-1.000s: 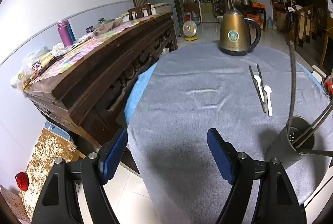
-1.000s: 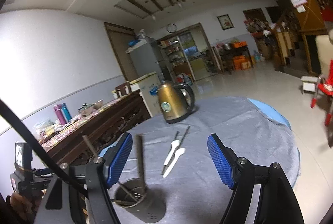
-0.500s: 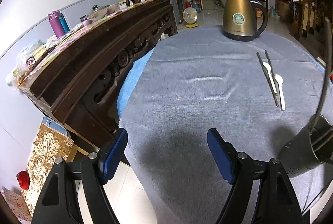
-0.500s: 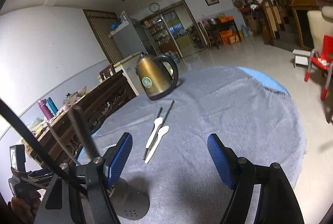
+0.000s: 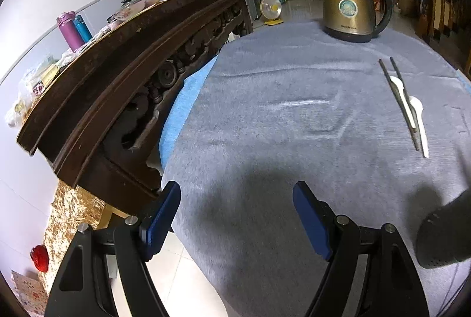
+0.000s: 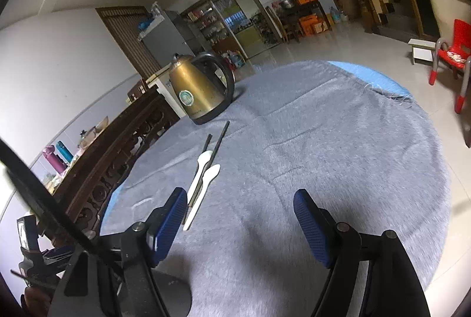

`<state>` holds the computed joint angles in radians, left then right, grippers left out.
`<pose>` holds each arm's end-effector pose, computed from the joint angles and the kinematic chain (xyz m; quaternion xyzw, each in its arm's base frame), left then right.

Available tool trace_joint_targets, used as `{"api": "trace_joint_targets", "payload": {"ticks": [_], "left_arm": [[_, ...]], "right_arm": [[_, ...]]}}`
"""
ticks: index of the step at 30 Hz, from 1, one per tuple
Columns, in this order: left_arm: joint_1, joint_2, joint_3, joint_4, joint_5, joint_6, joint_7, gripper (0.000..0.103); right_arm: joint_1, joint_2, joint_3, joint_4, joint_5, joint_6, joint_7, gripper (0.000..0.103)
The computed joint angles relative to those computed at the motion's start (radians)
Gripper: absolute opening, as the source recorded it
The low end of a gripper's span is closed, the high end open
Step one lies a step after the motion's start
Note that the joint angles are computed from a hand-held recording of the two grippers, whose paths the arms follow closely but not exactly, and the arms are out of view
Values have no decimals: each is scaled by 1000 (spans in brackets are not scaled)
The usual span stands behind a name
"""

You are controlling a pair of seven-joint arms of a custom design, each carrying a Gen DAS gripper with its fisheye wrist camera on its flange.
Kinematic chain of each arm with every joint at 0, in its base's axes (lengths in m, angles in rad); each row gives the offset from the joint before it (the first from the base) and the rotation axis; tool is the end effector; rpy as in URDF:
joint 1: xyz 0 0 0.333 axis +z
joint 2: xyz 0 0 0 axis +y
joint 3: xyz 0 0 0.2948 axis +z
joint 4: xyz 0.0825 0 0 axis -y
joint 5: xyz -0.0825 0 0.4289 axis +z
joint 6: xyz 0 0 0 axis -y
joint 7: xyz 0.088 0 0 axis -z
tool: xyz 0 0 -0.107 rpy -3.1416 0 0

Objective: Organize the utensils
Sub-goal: 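Grasp the grey cup rim with the right gripper and slide it toward the spoons, then close the left gripper on a dark chopstick while the right gripper grasps the other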

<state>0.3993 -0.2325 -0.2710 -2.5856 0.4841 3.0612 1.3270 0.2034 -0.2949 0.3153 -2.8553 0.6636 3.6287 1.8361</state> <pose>0.5056 0.0300 0.3581 -0.6240 0.6986 -0.1571 0.3130 0.3978 0.1305 0.3380 -0.4553 0.7430 -0.2126 0.4420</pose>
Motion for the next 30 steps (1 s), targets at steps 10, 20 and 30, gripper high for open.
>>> {"api": "trace_joint_targets", "payload": {"ticks": [10, 20, 30], "left_arm": [[-11, 157, -17, 182, 235, -65, -156, 79], [-173, 302, 53, 375, 227, -161, -72, 79], [-277, 413, 94, 552, -68, -221, 170, 79]], "right_arm": [[1, 244, -258, 253, -553, -93, 243, 77], [-211, 598, -168, 703, -1087, -199, 664, 71], [-376, 882, 70, 1152, -1071, -715, 512, 18]]}}
